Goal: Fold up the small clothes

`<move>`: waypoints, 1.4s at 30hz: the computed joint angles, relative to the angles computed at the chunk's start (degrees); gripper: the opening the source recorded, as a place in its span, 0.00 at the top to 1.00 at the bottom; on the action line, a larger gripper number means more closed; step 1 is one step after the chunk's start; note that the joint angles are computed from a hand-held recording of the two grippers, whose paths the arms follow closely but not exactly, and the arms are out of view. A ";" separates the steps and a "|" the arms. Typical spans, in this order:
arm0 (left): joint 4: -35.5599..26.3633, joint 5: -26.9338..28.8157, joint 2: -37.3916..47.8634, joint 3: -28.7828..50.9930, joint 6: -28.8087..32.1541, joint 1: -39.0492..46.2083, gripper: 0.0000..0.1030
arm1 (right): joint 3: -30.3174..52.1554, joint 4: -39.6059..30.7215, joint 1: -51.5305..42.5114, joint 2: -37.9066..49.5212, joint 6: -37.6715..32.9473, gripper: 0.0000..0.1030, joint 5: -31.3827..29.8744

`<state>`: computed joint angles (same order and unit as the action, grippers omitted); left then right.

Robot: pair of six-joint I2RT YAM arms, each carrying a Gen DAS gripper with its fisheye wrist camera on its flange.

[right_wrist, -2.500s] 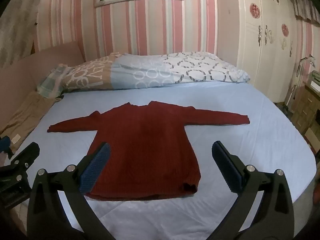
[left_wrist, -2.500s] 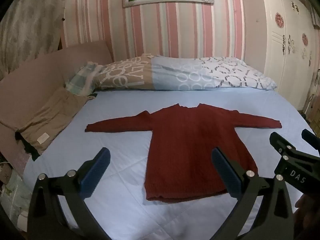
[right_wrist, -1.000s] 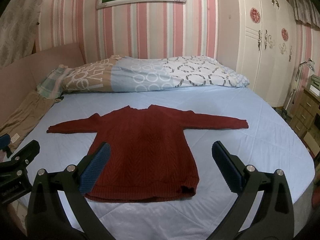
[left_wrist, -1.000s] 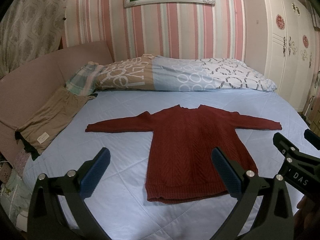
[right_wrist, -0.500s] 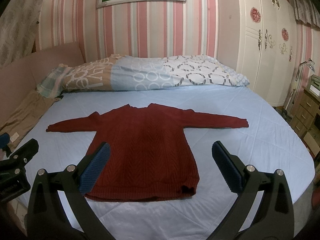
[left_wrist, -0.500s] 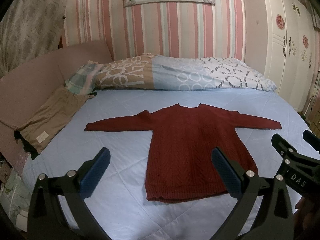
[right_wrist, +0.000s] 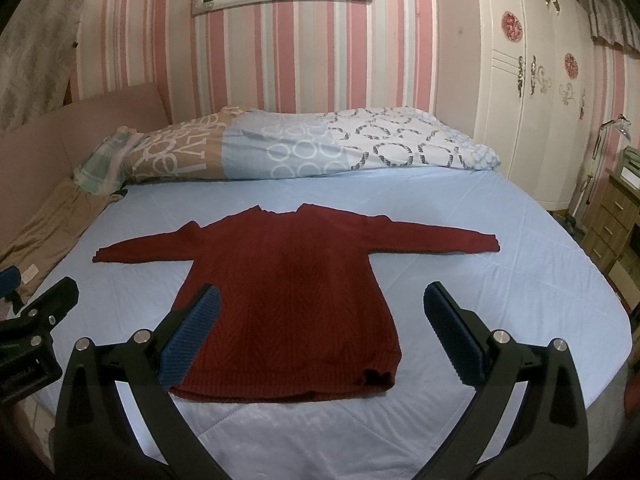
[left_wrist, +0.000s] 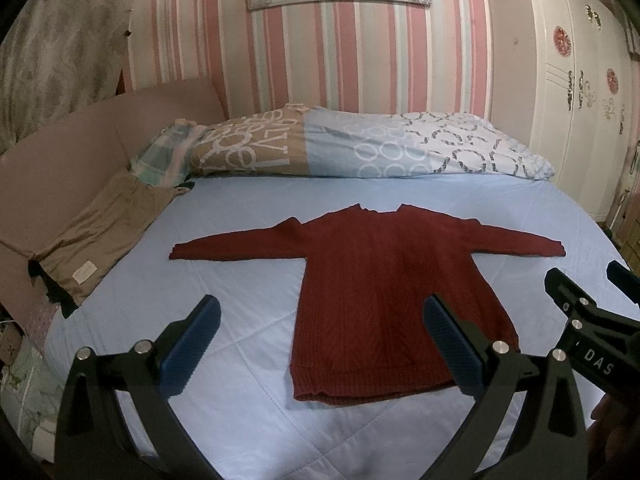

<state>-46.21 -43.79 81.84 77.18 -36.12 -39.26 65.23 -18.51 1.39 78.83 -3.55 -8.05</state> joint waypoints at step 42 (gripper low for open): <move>5.21 7.08 1.43 -3.90 3.04 10.59 0.02 | 3.10 5.05 3.30 9.90 -0.81 0.03 0.71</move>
